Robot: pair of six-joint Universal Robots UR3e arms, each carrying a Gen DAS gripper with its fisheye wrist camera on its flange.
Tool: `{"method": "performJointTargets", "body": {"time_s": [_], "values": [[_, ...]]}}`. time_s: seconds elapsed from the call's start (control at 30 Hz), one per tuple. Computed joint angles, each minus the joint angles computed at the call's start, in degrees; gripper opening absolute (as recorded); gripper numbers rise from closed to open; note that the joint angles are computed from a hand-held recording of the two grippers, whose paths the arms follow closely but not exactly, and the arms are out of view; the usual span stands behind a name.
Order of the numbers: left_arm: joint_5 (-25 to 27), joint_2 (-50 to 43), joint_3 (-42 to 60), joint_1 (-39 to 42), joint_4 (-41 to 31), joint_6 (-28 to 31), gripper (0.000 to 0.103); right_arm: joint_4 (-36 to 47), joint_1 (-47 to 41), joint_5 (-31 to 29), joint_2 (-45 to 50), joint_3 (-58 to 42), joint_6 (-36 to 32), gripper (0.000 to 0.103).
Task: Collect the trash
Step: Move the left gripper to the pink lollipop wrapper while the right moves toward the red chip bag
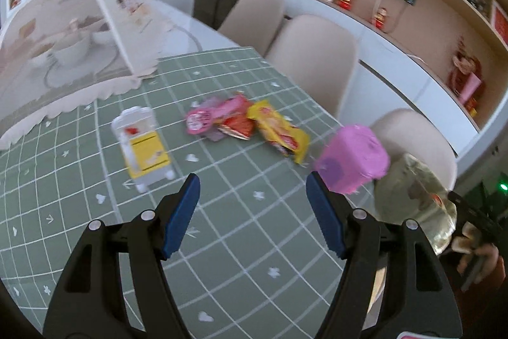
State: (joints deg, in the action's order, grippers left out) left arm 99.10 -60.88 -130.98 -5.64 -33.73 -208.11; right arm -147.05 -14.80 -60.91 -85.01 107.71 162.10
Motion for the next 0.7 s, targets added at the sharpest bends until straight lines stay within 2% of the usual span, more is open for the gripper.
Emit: {"method": "performJointTargets", "body": {"time_s": [0.13, 0.23, 0.33, 0.47, 0.6, 0.7], "values": [[-1.7, 3.3, -3.7, 4.8, 1.6, 2.8, 0.066, -1.3, 1.1, 6.7, -4.3, 0.9, 0.8, 0.034], [-4.9, 6.2, -6.5, 10.0, 2.3, 7.3, 0.066, 1.7, 3.4, 13.8, -3.6, -2.0, 1.3, 0.034], [-12.6, 8.6, -9.2, 17.7, 3.1, 12.5, 0.066, 0.1, 9.2, 12.7, 0.0, -6.4, 3.3, 0.034], [-14.5, 1.0, -7.7, 18.9, 9.9, 17.2, 0.066, -0.9, 15.7, 10.3, 5.3, -12.3, 6.7, 0.034], [-16.3, -7.5, -4.0, 20.0, 12.2, 16.7, 0.066, -0.8, 22.4, 6.7, 11.9, -18.9, 8.6, 0.034], [-22.1, -10.2, -4.9, 21.2, 14.2, 15.5, 0.066, -1.1, 23.8, 9.7, 14.6, -19.2, 9.6, 0.034]]}}
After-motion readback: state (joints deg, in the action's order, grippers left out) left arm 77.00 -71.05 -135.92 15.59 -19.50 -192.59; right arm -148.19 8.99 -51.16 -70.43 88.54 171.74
